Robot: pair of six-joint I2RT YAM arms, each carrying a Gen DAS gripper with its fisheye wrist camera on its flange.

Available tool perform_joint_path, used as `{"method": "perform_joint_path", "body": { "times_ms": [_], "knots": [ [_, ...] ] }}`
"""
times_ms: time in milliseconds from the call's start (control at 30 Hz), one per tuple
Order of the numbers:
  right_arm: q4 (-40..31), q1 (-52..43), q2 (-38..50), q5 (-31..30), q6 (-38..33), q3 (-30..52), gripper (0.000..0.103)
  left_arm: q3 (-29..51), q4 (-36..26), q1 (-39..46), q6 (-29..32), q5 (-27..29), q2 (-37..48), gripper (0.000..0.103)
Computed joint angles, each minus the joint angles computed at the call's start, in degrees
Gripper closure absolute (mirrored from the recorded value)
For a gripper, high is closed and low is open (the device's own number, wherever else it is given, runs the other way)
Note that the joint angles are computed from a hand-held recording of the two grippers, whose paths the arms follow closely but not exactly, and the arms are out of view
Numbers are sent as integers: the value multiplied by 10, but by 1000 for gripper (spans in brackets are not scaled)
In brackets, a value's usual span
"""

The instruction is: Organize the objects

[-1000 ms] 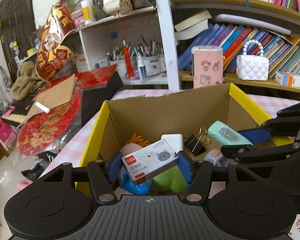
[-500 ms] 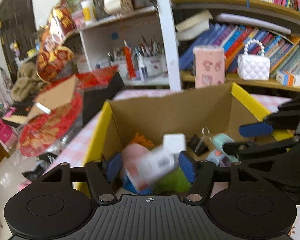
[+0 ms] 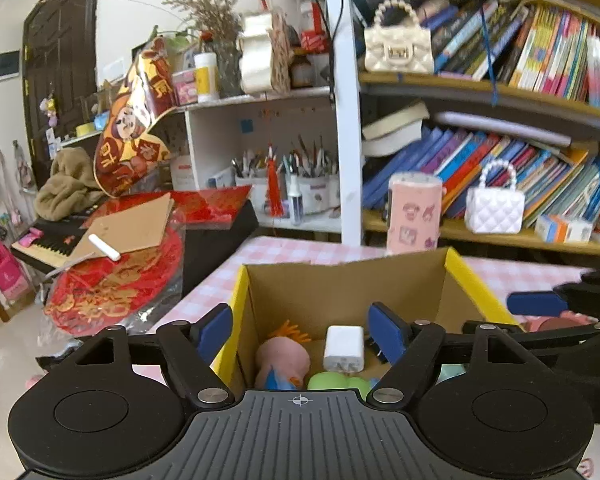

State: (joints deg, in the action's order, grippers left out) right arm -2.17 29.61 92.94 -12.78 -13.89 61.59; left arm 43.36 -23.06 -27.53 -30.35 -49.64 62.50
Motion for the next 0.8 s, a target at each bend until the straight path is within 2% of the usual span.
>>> {"method": "perform_joint_path", "body": {
  "times_ms": [233, 400, 600, 800],
  "knots": [
    [9, -24, -110, 27, 79, -91, 62, -12, -85, -57, -70, -22, -65, 26],
    [-10, -33, -184, 64, 134, -151, 62, -18, -180, -120, -148, -52, -92, 25],
    [-54, -31, -277, 94, 165, -220, 62, -14, -331, -217, -310, -79, -101, 25],
    [-110, -8, -372, 124, 194, -280, 62, -5, -472, -320, -486, -91, -74, 25]
  ]
}}
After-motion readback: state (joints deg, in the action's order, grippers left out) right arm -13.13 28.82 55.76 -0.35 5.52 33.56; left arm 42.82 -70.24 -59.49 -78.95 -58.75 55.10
